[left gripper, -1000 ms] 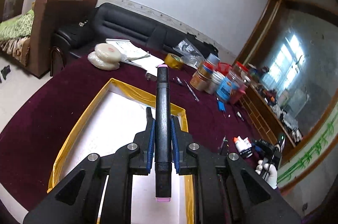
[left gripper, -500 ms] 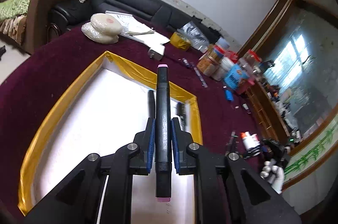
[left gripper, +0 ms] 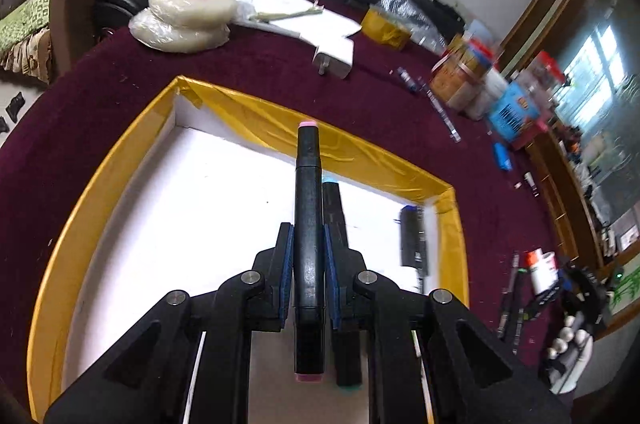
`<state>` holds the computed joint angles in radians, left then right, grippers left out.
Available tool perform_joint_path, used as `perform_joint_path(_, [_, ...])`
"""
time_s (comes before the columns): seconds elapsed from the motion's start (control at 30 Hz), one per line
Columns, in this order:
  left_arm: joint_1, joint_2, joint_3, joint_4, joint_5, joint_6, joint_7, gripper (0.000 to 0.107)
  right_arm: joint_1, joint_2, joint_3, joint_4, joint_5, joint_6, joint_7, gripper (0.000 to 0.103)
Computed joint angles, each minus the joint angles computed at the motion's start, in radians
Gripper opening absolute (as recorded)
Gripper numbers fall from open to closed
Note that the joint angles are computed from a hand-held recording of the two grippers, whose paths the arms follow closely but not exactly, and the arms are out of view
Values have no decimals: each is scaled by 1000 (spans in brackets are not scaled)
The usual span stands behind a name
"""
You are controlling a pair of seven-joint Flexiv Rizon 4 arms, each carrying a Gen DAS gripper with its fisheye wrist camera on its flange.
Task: Organize rigid objects
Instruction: 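Carry the pink-ended black marker into the tray and open the left tool, then move the left tool back over the marker pile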
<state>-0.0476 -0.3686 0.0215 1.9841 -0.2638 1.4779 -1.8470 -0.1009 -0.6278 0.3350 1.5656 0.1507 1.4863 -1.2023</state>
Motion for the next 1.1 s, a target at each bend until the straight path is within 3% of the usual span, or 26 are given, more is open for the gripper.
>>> perform_joint_path(0.07, [-34, -13, 48, -24, 32, -31, -35, 12, 2, 0, -2, -1, 0, -1, 0, 33])
perform_joint_path(0.37, [-36, 10, 61, -12, 80, -78, -79, 12, 21, 4, -24, 1, -14, -8, 2, 34])
perform_joint_path(0.53, [-127, 64, 165, -30, 231, -116, -239, 15, 21, 5, -25, 2, -15, -6, 7, 34])
perform_joint_path(0.6, [-141, 100, 147, -23, 283, -63, -259, 31, 22, 5, -25, 3, -16, -4, 7, 34])
perform_joint_path(0.67, [-159, 117, 116, -32, 317, -28, -260, 70, 19, 5, -21, 5, -16, 1, 2, 34])
perform_joint_path(0.7, [-158, 117, 87, -40, 314, -21, -240, 74, 14, 5, -14, 5, -15, 3, -2, 34])
perform_joint_path(0.8, [-119, 79, -64, -77, 217, -32, -69, 74, 5, 5, 1, 6, -11, 10, -13, 34])
perform_joint_path(0.87, [-132, 24, -111, -134, 179, -69, 13, 74, -2, 5, 12, 8, -8, 14, -21, 34])
perform_joint_path(1.0, [-212, -78, -87, -260, 192, -179, 76, 72, -19, 1, 40, 2, 2, 15, -37, 34])
perform_joint_path(1.1, [-267, -132, -48, -342, 236, -259, 95, 49, -20, 2, 45, 1, 4, 18, -47, 34])
